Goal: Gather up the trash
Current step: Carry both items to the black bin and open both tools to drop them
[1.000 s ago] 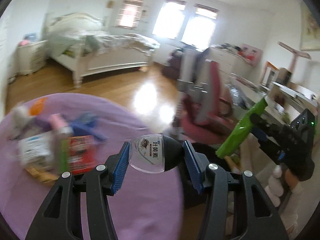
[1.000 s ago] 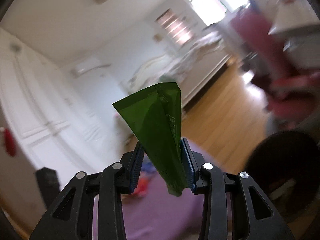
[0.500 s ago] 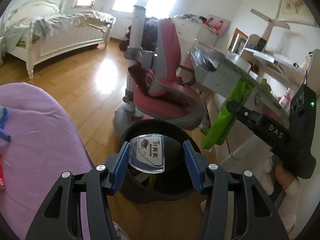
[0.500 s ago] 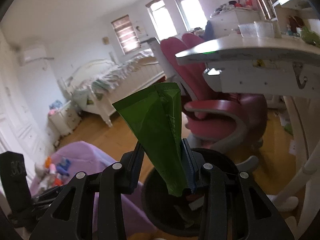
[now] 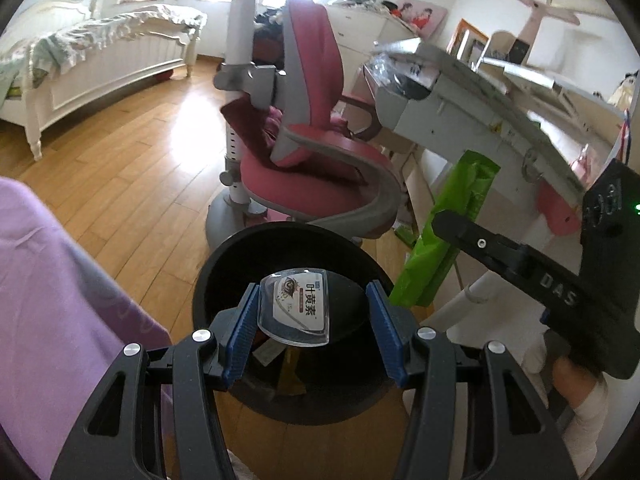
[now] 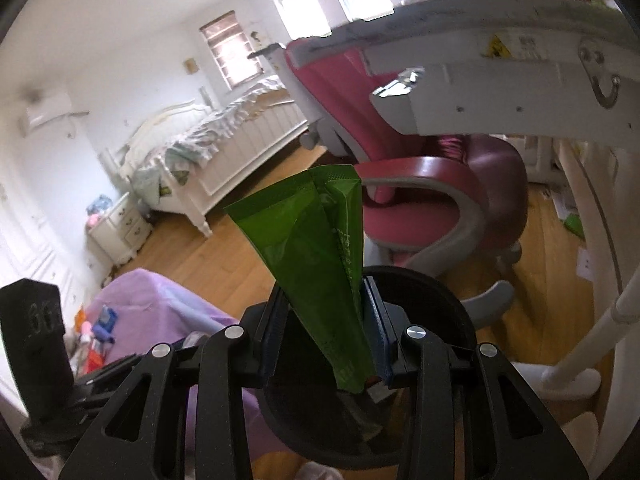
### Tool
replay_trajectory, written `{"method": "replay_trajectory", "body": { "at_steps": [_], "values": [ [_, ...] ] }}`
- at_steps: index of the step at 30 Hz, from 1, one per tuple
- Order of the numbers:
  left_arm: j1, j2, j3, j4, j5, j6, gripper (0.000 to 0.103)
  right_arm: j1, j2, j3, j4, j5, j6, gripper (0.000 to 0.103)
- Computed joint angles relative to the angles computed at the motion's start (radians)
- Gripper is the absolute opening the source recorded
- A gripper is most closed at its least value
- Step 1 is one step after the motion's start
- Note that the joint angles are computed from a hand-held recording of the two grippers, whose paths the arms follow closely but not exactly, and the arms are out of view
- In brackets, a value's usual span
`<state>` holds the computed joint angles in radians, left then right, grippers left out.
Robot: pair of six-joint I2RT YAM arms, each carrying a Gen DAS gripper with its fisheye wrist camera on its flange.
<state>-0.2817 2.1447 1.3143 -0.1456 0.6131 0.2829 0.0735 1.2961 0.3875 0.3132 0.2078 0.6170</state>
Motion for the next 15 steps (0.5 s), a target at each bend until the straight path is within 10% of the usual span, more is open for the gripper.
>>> {"method": "replay_trajectory", "body": {
  "at_steps": [5, 15],
  "values": [
    [-0.029, 0.026, 0.043, 0.02, -0.064, -0.03, 0.086, -0.055, 0.0, -0.01, 0.001, 0.014, 0.018, 0.08],
    [0.127, -0.103, -0.057, 0.023, 0.036, -0.056, 0.093, -0.053, 0.042, 0.003, 0.017, -0.032, 0.047, 0.08]
  ]
}}
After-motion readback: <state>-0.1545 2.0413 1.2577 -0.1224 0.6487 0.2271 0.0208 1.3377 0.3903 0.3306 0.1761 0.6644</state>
